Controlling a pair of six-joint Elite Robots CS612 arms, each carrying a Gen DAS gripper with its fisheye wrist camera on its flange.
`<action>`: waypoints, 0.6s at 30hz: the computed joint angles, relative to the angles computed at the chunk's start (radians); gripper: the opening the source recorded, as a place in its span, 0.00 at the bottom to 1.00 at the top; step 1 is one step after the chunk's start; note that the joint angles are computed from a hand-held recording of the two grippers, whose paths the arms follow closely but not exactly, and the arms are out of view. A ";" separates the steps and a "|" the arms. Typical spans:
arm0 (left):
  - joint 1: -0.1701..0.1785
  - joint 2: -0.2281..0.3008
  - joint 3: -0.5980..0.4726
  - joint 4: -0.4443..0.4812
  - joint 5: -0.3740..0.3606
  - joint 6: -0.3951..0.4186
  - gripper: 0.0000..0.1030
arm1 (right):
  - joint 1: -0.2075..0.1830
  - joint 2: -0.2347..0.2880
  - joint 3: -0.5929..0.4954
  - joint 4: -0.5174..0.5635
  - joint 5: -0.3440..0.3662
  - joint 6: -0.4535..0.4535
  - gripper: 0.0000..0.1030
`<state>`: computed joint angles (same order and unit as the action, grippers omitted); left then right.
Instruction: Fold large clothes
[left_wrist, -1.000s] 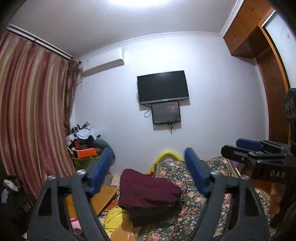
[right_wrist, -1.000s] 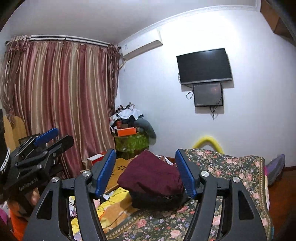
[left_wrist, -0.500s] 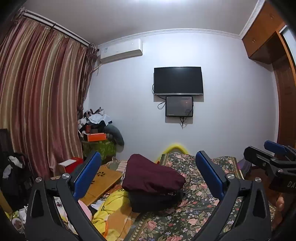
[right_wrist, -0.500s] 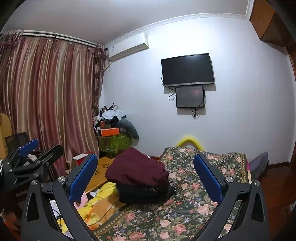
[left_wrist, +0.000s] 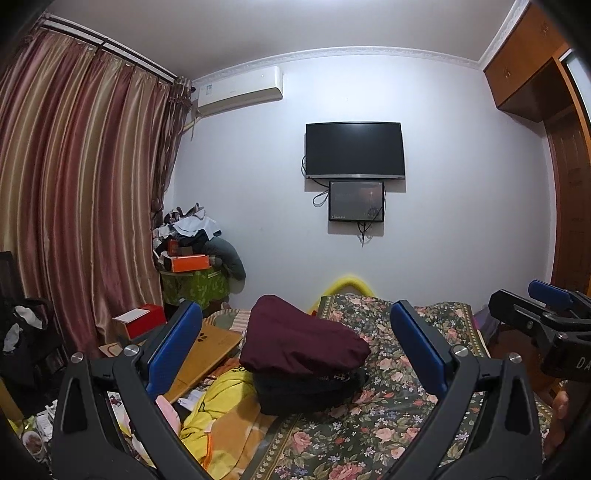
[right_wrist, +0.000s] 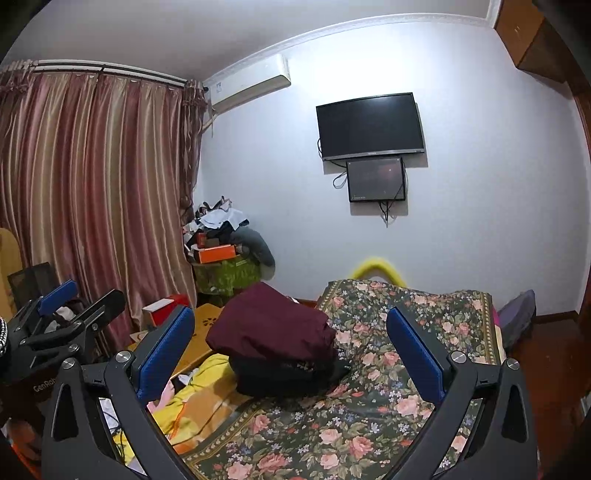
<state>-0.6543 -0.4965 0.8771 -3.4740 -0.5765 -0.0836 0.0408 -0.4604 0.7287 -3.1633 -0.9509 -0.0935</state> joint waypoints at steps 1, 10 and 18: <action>0.000 0.000 0.000 0.003 -0.001 -0.003 0.99 | 0.000 -0.001 -0.001 0.008 0.000 -0.003 1.00; 0.002 -0.001 0.006 0.029 -0.003 -0.026 0.99 | 0.002 -0.013 0.017 0.029 -0.005 -0.024 1.00; 0.005 0.002 -0.003 0.056 -0.003 -0.039 0.99 | 0.002 -0.017 0.017 0.049 -0.005 -0.032 1.00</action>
